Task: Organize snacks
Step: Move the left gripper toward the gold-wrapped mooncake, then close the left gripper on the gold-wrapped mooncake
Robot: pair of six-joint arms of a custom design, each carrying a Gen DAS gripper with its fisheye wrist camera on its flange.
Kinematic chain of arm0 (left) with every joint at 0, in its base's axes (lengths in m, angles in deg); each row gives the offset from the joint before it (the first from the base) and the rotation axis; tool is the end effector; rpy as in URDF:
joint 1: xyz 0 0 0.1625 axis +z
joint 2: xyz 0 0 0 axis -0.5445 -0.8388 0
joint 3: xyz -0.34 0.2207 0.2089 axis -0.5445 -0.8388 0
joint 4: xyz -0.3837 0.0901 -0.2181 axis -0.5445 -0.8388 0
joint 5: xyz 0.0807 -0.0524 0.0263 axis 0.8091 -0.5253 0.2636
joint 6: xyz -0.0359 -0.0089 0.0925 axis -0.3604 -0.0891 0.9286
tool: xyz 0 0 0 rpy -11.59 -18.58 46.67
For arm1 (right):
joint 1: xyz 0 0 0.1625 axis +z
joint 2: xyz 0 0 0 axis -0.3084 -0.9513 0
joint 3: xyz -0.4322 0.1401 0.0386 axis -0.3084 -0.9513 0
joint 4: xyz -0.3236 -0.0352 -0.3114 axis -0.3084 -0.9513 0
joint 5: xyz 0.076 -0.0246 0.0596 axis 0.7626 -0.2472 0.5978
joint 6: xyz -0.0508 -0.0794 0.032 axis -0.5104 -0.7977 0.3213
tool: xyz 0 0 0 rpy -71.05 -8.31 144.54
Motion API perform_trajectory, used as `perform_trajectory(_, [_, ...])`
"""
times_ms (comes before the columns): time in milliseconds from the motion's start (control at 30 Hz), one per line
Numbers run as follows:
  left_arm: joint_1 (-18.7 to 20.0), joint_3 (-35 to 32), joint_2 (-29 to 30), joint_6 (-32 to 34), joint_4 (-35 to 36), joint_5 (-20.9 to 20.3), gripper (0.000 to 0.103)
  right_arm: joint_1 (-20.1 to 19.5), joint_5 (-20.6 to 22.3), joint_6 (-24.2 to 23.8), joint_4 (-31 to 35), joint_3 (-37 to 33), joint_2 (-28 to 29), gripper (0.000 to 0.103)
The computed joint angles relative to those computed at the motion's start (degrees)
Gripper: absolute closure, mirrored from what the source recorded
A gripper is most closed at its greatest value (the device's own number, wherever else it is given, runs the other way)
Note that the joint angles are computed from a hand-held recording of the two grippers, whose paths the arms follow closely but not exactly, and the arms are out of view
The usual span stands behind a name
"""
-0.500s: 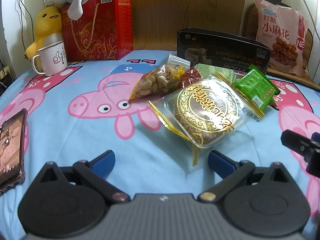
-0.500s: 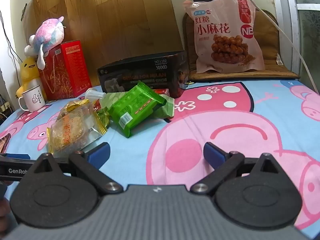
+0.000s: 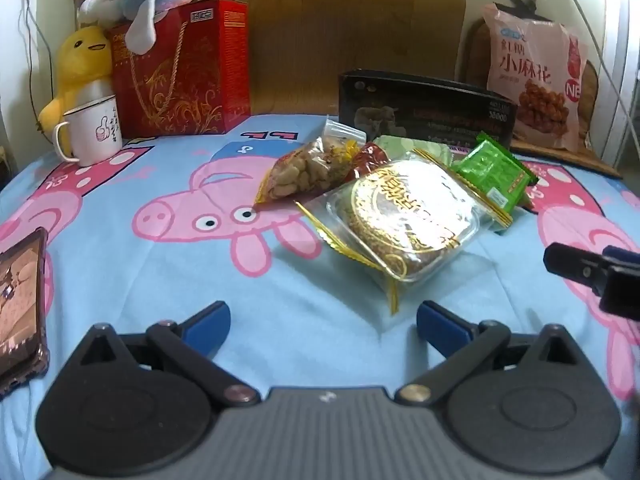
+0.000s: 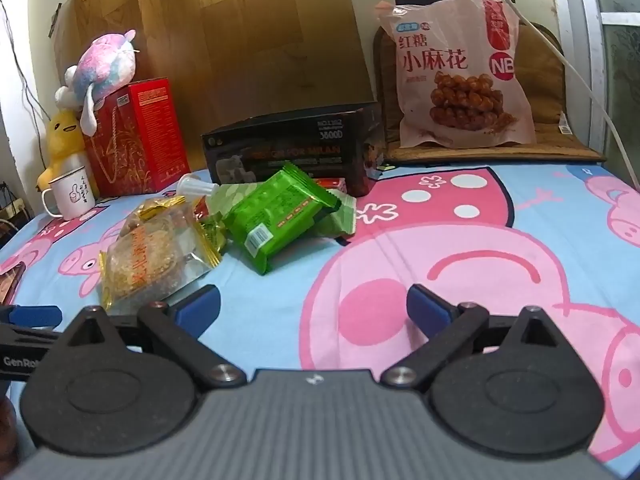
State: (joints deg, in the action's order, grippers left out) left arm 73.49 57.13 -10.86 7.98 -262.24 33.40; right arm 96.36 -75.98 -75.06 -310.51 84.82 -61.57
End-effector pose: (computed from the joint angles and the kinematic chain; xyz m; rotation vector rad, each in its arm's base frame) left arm -0.3008 -0.5314 -0.0005 0.6937 2.2992 -0.8985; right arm 0.0221 -0.4722 0.2384 0.2770 -2.1657 1.3571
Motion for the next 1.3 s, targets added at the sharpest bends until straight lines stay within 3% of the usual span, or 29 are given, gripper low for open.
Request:
perform_trajectory(100, [0.2,1.3,-0.4,3.0,-7.6,-1.4,0.0,0.0,0.9,-0.4,-0.2,0.1,0.0,0.006])
perform_trajectory(167, [0.8,1.9,-0.8,4.9,-13.0,-3.5,0.003,-0.8,3.2,-0.5,0.4,0.5,-0.7,0.016])
perform_trajectory(200, [1.3,1.9,-1.3,5.2,-14.1,-5.0,0.007,-1.0,4.7,-0.8,1.3,0.4,-1.2,0.026])
perform_trajectory(233, [1.8,1.8,-1.9,4.8,-13.9,-6.6,0.011,-1.5,6.5,-1.2,2.3,0.4,-1.8,0.035])
perform_trajectory(267, [2.6,1.3,-2.8,3.6,-12.1,-8.7,0.013,-1.9,8.7,-1.5,3.7,0.4,-2.6,0.038])
perform_trajectory(333, [4.1,0.2,-4.4,0.5,-7.0,-12.8,0.032,-2.6,12.9,-2.4,7.7,-0.1,-4.2,0.043])
perform_trajectory(400, [5.5,-1.2,-5.0,-2.6,-3.0,-16.4,0.04,-2.4,15.2,-4.2,11.7,-1.1,-5.1,0.045])
perform_trajectory(533, [7.1,-2.7,-4.6,-5.5,-0.2,-20.6,0.042,-1.4,16.9,-6.7,19.2,-3.7,-5.3,0.046])
perform_trajectory(667, [8.0,-3.0,-3.5,-5.9,-1.1,-22.5,0.042,-0.9,16.5,-5.4,26.9,-6.8,-4.7,0.047])
perform_trajectory(700, [7.9,-3.2,-3.4,-6.0,-1.2,-22.6,0.043,-0.7,15.9,-4.7,29.2,-7.8,-4.4,0.056])
perform_trajectory(733, [8.1,-3.3,-3.2,-5.8,-1.5,-23.3,0.051,-0.8,15.8,-4.1,31.8,-8.4,-4.6,0.064])
perform_trajectory(800, [8.5,-3.7,-3.3,-5.8,-0.6,-26.2,0.057,-2.1,19.3,-2.1,35.7,-8.2,-5.6,0.075])
perform_trajectory(833, [8.2,-3.7,-3.0,-5.4,-1.3,-25.3,0.057,-2.4,20.8,-2.1,37.1,-7.9,-6.4,0.08])
perform_trajectory(1100, [7.4,-3.2,-1.9,-1.7,-5.8,-29.7,0.056,-3.6,21.9,-8.2,37.0,-2.6,-12.3,0.083])
perform_trajectory(1300, [6.7,-4.0,-0.5,0.7,-5.5,-31.0,0.056,-4.9,22.0,-6.4,33.9,-1.0,-13.3,0.083])
